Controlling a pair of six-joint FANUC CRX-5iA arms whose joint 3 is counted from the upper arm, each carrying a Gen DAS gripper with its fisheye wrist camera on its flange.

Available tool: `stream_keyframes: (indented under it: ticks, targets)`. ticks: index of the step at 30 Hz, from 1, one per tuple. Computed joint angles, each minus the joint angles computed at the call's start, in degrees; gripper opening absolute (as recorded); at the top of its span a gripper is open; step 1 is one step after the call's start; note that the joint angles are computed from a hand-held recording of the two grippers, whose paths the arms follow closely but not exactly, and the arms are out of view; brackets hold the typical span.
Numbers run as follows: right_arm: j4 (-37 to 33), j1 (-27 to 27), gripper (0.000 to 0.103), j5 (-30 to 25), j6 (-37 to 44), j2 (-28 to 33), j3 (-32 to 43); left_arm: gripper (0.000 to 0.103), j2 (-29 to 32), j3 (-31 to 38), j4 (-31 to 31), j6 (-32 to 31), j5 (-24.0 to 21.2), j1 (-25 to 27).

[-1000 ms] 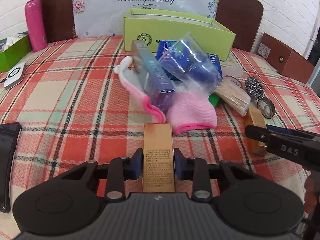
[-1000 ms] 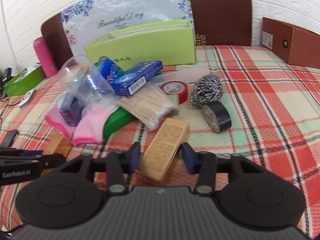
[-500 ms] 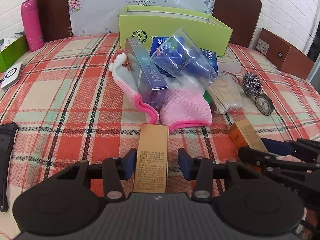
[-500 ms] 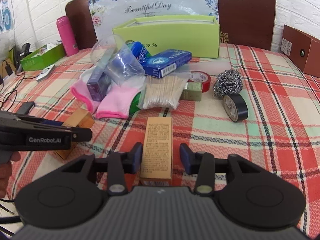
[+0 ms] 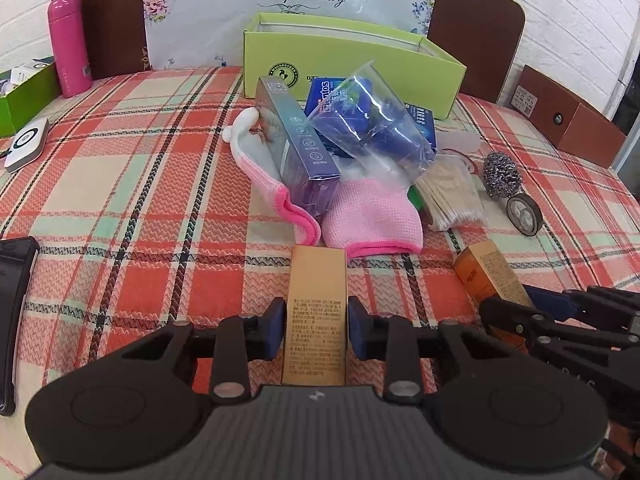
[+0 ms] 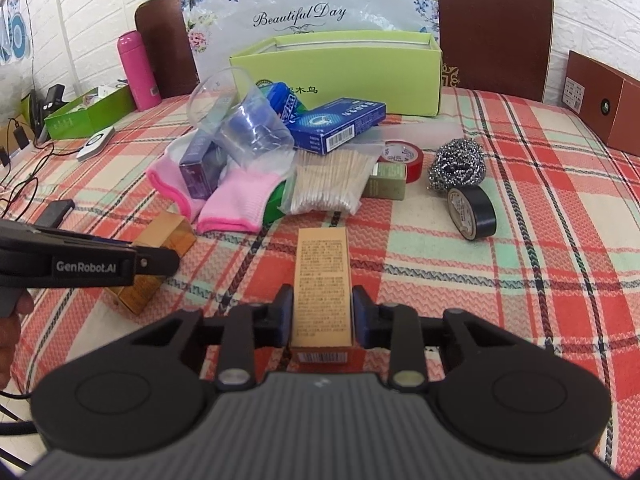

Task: Organize objects
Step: 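Lower both tan boxes into the lime-green box and open both grippers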

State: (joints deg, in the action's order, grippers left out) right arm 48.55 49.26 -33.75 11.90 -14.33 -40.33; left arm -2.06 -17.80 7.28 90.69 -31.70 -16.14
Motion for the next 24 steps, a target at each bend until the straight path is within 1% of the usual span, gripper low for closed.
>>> stream_keyframes:
  ticks: [3, 6, 7, 10, 12, 14, 16, 17, 19, 20, 21, 23, 24]
  targets:
    - [-0.51, 0.03, 0.030, 1.18, 0.57, -1.19, -0.32, 0.034, -1.07, -1.24, 2.23, -2.67, 0.76, 0.26]
    - [-1.30, 0.11, 0.030, 2.60, 1.55, -3.21, -0.82, 0.034, -3.36, -3.35, 5.89, -7.63, 2.12, 0.86]
    - [-1.56, 0.11, 0.030, 3.17, 1.86, -3.99, -0.99, 0.034, -4.49, -4.42, 7.88, -10.22, 2.78, 1.16]
    - [-0.89, -0.47, 0.030, 5.33, 1.53, -6.25, -1.52, 0.034, -8.00, -8.28, 17.72, -20.98, 5.02, 2.37]
    - [-1.02, -1.85, 0.030, 7.82, 2.05, -7.34, -1.36, 0.034, -9.32, -9.31, 23.08, -25.80, 6.65, 2.81]
    - [-0.12, -3.75, 0.030, 10.41, 2.54, -7.35, -0.65, 0.034, -9.87, -9.85, 28.43, -30.27, 9.85, 2.46]
    - [2.52, -6.13, 0.030, 12.59, 2.13, -6.31, 0.63, 0.034, -9.57, -10.05, 35.45, -36.69, 13.49, 1.34]
    - [4.17, -7.46, 0.030, 13.68, 1.94, -5.62, 1.33, 0.034, -9.04, -9.52, 37.85, -39.05, 14.96, 0.71]
    - [8.17, -10.31, 0.030, 15.94, 1.17, -3.81, 2.87, 0.034, -7.11, -7.97, 44.10, -45.69, 17.96, -0.98]
    - [10.78, -11.96, 0.030, 17.04, 0.09, -2.63, 3.78, 0.034, -5.63, -6.36, 45.36, -47.34, 18.79, -1.53]
    - [13.24, -13.66, 0.030, 18.14, -0.99, -1.34, 4.82, 0.034, -3.98, -4.12, 44.55, -46.69, 18.86, -1.49]
    - [18.24, -17.08, 0.030, 20.00, -3.87, 1.65, 7.30, 0.034, 0.61, 2.37, 39.55, -40.93, 16.50, -0.42]
    - [19.58, -18.40, 0.030, 20.30, -4.65, 3.37, 8.90, 0.034, 3.14, 5.71, 38.08, -38.27, 15.13, 0.14]
